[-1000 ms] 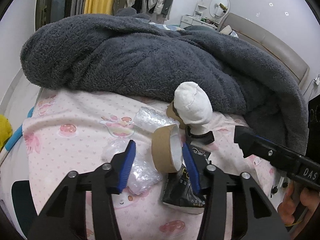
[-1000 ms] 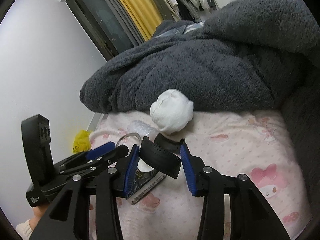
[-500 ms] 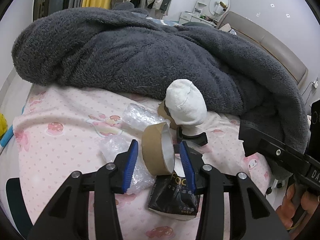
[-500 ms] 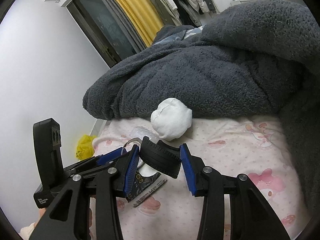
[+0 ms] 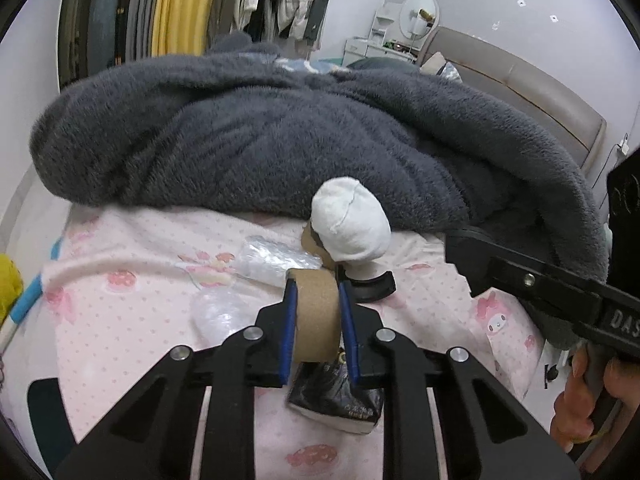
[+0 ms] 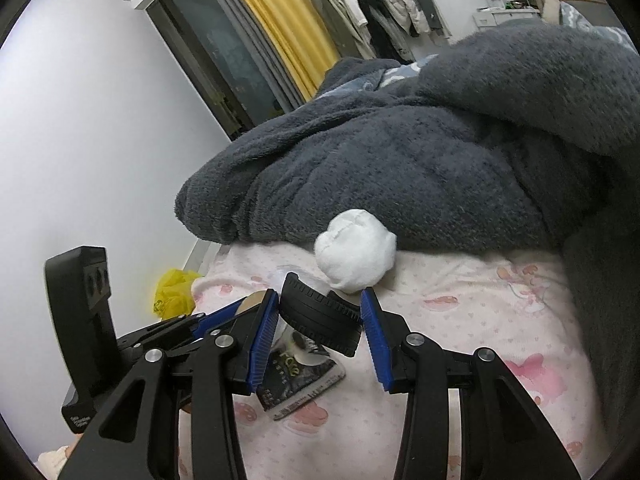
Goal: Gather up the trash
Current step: 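Grasp the brown tape roll with the left tool while the right tool holds the rubber strip, then carry the tape roll and rubber strip over to the dark green bin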
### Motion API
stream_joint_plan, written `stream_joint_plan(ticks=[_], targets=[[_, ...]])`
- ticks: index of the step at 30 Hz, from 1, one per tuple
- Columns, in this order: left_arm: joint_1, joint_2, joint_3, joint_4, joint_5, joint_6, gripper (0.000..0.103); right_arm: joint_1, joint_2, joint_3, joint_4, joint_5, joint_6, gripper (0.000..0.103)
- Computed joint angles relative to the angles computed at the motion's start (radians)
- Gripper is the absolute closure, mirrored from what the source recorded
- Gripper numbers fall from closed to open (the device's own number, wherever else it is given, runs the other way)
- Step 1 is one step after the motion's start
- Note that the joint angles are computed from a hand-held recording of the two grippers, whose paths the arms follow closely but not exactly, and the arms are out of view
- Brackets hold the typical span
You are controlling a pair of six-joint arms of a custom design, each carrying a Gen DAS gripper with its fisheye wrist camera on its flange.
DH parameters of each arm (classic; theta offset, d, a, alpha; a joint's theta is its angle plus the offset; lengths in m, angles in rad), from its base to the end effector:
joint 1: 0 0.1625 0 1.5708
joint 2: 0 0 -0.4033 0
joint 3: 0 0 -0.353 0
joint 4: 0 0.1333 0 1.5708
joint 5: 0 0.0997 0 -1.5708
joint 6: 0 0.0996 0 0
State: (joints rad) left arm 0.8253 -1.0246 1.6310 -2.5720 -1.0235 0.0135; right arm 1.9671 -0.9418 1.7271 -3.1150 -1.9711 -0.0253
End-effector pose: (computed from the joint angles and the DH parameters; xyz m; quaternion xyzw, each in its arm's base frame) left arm -0.2875 -0.5843 0.2658 0.3005 0.8966 -0.2712 0.1799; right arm 0.3274 -0.5377 0.2411 0.1185 -0.9056 0.3908 0.1146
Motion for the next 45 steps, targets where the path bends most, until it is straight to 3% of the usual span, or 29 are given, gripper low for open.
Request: stream_joint_plan(ticks=[8, 24, 45], targets=[[-0.004, -0.058, 0.048, -0.053, 0.056, 0.005, 0.081, 0.02, 0.034, -0.047, 0.012, 0.02, -0.032, 0.06], [0.02, -0.156, 0.099, -0.035, 0.114, 0.008, 0.081, 0.06, 0.138, -0.179, 0.086, 0.051, -0.087, 0.06], [0.117, -0.302, 0.129, 0.018, 0.194, 0.018, 0.081, 0.121, 0.345, -0.415, 0.23, 0.086, -0.113, 0.06]])
